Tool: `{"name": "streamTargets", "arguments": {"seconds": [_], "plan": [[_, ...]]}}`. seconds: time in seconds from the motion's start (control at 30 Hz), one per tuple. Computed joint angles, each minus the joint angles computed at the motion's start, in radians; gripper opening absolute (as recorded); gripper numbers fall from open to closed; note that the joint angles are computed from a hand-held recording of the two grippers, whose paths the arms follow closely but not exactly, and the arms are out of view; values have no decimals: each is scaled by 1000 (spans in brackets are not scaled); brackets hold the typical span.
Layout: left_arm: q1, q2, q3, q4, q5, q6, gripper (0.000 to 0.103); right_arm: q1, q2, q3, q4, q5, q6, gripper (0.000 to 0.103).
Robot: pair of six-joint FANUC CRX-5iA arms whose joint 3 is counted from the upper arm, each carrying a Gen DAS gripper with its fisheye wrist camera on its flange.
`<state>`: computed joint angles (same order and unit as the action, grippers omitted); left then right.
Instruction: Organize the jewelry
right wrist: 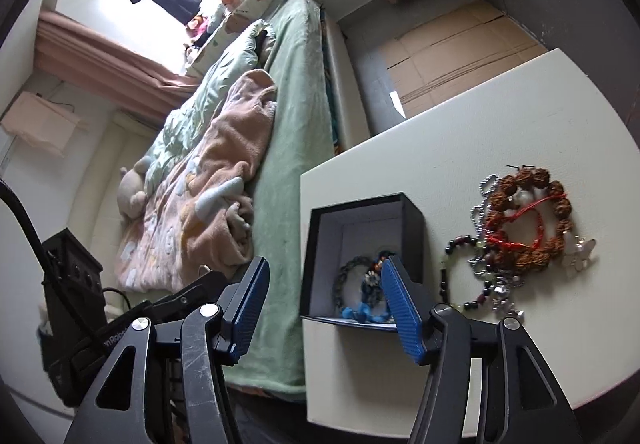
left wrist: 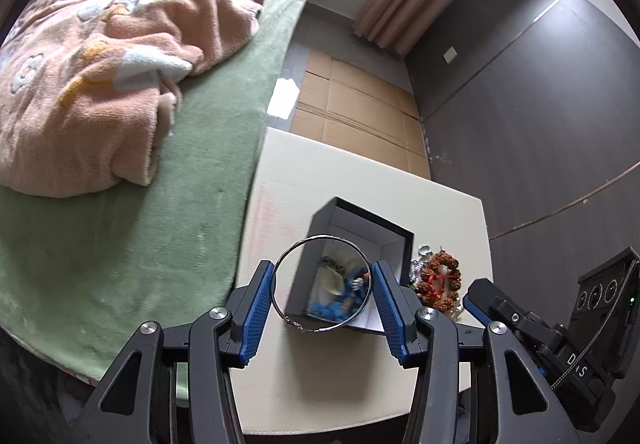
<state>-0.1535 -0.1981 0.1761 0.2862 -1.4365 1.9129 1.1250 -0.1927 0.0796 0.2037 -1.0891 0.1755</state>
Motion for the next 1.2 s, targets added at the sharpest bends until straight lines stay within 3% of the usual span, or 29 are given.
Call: {"name": "streamTargets", "arguments": {"seconds": [0.33,0.4,0.47,0.53,0.73,1.2], "plan": [[-101,85,48,-7,27,14,52,29,-120,-112,81,-95,-117,59],[-117,104,62,-12,24,15,57,36,-151,-143,98,-105,-151,59],[-134,120,70,-17,27,17,74,48,-189,-180,116,-119,-194,59],[-147,120,67,-23,44,26,78,62,-217,-209,132,-130,-231,59],[-178,139,74,-19,49,46,79,101,-309,-298,173,-167,-327,59],[-362,258,202,-102,24,70,77,178,-484,-447,250,-232,-495,59]]}}
